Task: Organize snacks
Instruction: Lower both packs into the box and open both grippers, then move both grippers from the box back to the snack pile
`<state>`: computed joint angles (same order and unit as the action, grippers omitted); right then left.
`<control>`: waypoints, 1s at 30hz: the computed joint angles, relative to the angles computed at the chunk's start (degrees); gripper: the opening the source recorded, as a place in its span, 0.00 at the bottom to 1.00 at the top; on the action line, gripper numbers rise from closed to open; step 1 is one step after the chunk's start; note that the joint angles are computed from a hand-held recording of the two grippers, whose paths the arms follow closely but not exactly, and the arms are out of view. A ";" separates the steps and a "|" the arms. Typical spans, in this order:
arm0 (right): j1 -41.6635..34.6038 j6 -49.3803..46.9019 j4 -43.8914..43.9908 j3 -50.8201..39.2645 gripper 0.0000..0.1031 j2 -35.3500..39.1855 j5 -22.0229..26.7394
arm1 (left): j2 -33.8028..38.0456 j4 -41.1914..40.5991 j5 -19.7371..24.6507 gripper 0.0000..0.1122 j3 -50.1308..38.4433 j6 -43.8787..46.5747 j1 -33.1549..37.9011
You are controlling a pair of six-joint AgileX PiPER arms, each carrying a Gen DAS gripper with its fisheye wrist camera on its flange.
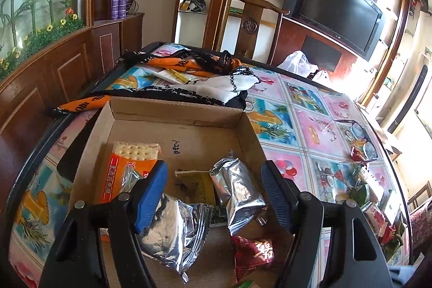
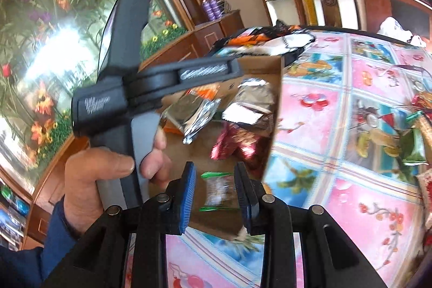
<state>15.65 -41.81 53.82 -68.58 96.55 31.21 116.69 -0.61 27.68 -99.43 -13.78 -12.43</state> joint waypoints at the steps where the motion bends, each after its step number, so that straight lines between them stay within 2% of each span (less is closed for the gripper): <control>1: -1.52 -1.12 1.22 0.10 0.31 -0.29 0.84 | -0.24 0.20 -0.35 0.63 0.34 -0.29 -0.09; 6: -9.18 -3.69 3.87 2.70 0.31 -2.34 1.62 | -1.50 -0.76 -2.01 0.63 2.15 1.21 -0.97; 12: -21.00 -3.09 3.98 2.80 0.31 -1.89 3.60 | -2.93 4.32 -4.48 0.64 4.46 -0.72 -3.46; 15: -24.93 1.06 -0.09 1.17 0.42 -0.73 3.82 | -3.24 4.72 -5.03 0.64 5.01 -0.43 -4.17; 20: -27.33 8.62 -8.87 -1.07 0.43 1.67 3.08 | -3.43 4.77 -5.34 0.64 5.33 0.25 -4.84; 23: -28.28 9.08 -10.20 -2.32 0.43 3.17 4.88 | -3.75 4.44 -5.67 0.64 5.85 0.78 -5.20; 30: -23.76 17.03 -25.53 -3.95 0.43 5.03 4.66 | -5.09 -0.54 -6.48 0.64 7.58 5.82 -5.83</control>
